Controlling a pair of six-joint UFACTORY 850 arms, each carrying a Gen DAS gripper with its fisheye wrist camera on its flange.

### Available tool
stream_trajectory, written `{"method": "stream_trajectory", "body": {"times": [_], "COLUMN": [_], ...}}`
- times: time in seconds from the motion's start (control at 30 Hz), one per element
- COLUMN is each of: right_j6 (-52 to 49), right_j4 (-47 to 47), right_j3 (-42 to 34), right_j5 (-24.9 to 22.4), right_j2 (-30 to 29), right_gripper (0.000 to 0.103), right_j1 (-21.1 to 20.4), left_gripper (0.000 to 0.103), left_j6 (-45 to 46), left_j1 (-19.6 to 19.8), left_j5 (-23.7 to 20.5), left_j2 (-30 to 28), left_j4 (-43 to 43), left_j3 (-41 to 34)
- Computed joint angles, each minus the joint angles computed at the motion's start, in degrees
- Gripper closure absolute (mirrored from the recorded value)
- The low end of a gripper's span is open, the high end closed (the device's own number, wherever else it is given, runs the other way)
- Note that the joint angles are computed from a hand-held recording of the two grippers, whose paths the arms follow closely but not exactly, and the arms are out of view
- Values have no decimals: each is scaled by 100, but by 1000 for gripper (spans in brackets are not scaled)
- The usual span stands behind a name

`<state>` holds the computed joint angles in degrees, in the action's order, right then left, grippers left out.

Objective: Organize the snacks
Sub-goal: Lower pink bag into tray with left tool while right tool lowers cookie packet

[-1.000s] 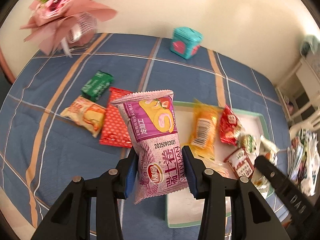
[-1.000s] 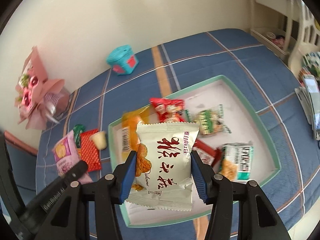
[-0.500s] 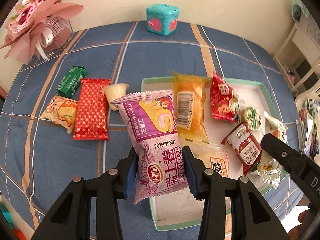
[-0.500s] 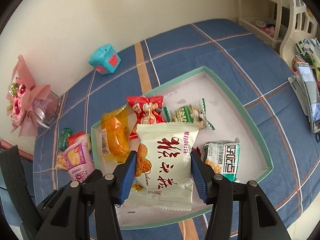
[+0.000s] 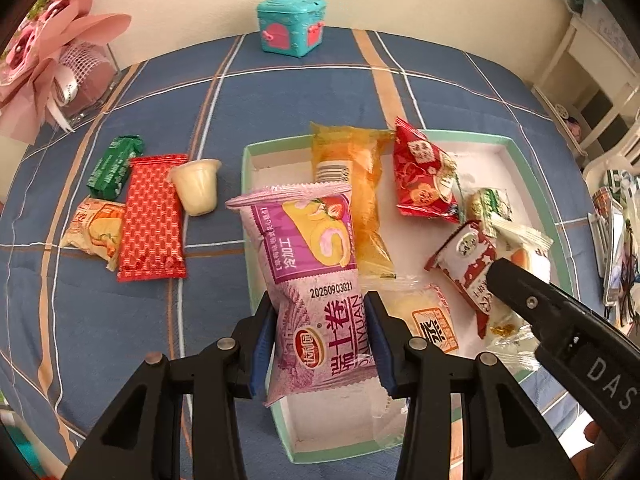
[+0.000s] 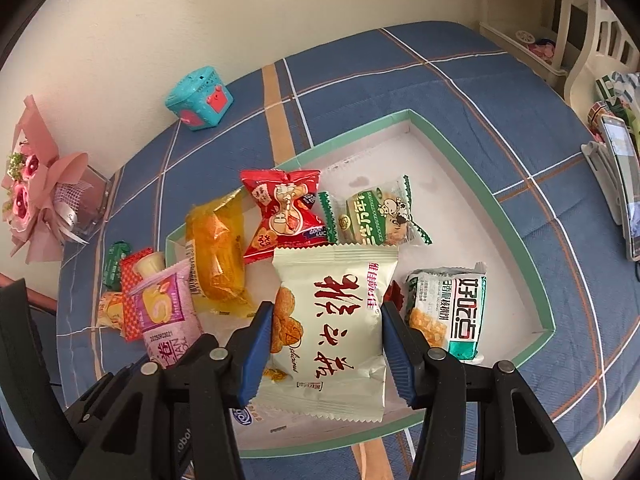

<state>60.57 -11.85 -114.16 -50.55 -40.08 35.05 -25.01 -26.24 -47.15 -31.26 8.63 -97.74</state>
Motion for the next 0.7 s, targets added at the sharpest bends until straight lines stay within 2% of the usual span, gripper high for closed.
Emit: {"method": "stream_trajectory", "body": {"times": [0.13,0.5,0.7], "right_j6": [14,64,151], "right_j4": [24,-31,-179], "right_j3": [4,-73,-79], "right_j5": [-22,-109,-86], "right_j2": [-11,-71,-29], "right_gripper": [47,46,46], "right_j1": [-8,-7,34], "left_gripper": [58,58,49], "left_j6": [246,388,392], "left_j1": [-12,-18,74], "left_j5": [-5,-89,-128], "left_j2": [-52,-171,-115], "left_j4": [-292,-443,-592], "left_j3": [-52,-182,-203]}}
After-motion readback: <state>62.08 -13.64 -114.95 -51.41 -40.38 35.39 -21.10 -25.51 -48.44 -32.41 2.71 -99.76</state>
